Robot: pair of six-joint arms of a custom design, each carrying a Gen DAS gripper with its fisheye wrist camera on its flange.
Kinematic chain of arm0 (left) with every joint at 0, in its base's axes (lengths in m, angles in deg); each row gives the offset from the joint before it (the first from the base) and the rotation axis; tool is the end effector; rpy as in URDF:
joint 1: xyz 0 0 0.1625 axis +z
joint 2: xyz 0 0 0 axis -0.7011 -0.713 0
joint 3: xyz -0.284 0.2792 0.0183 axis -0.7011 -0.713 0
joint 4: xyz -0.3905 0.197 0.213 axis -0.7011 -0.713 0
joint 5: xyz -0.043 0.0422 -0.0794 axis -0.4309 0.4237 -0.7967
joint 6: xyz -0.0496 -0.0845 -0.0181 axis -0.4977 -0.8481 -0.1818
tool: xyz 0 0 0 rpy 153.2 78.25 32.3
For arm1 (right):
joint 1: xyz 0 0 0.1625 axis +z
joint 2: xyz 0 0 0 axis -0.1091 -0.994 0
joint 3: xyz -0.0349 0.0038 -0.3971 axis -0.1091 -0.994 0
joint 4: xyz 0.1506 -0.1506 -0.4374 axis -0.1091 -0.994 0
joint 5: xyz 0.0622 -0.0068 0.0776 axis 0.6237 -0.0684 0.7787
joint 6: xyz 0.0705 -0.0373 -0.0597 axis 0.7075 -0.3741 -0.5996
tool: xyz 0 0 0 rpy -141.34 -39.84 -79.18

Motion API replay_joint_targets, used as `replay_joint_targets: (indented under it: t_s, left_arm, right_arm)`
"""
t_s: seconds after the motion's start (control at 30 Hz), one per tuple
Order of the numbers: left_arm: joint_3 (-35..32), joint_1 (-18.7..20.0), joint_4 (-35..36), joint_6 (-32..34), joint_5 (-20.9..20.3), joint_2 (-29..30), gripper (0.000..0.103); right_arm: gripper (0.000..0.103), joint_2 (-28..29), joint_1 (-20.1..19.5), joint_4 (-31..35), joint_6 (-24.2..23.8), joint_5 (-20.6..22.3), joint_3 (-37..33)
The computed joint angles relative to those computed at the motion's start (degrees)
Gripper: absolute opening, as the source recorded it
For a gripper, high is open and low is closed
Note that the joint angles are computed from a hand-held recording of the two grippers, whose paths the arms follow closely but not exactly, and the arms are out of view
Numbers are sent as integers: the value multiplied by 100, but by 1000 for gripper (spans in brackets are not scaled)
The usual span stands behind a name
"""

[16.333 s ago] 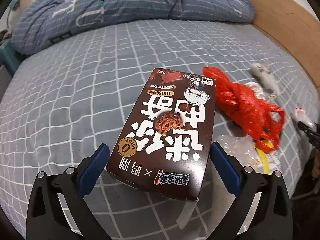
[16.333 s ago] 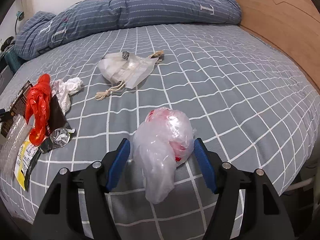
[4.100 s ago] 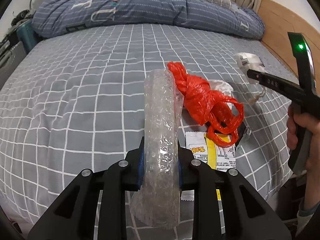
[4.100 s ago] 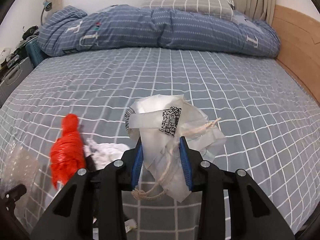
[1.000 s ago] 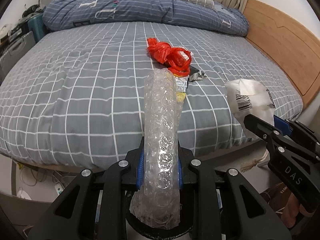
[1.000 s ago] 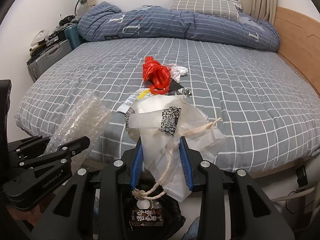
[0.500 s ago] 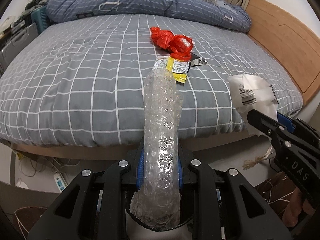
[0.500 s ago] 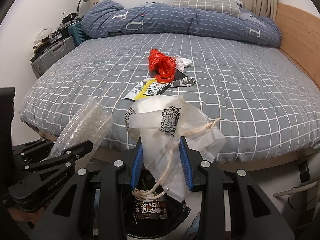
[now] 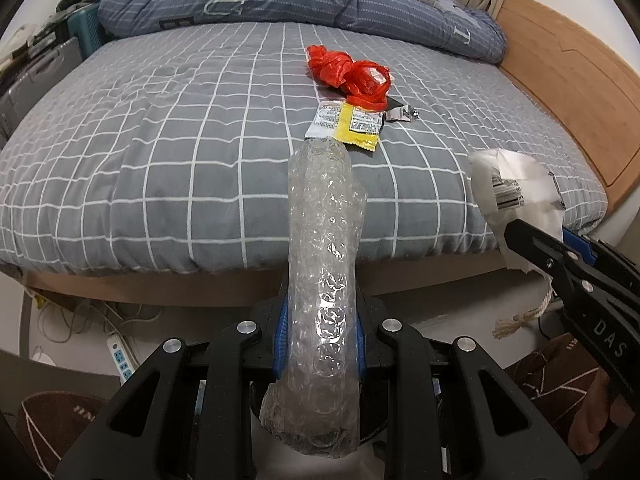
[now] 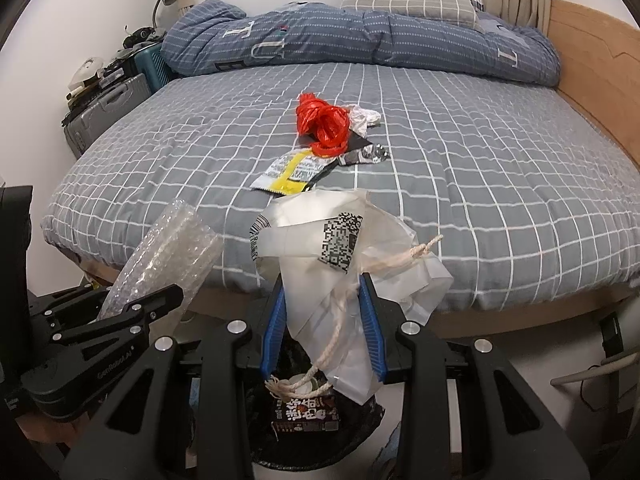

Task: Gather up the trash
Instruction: 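Carry the bubble wrap and white pouch over the black bin with both tools, then open the right tool to drop the pouch while the left tool lowers the bubble wrap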

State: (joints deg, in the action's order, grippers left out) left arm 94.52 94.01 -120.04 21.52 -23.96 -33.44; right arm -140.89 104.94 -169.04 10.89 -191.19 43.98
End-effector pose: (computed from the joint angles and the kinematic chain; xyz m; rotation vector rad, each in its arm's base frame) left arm -0.3720 -0.7558 0.0807 0.2196 2.3910 -0.7100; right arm 0.2071 -0.7871 0.3654 0.6134 -2.4106 0.6551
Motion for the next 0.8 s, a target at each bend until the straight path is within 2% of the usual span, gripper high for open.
replay_joint_targets:
  t_s: [0.43,0.8]
  left_arm:
    - [806,-84,429,-831,-57,-536,24]
    - [1169,207,573,-1026,-113,-530,23]
  right_arm:
    - [34,-653,30,262,291,-258,988]
    - [34,-494,-297,850,598,-460,1178]
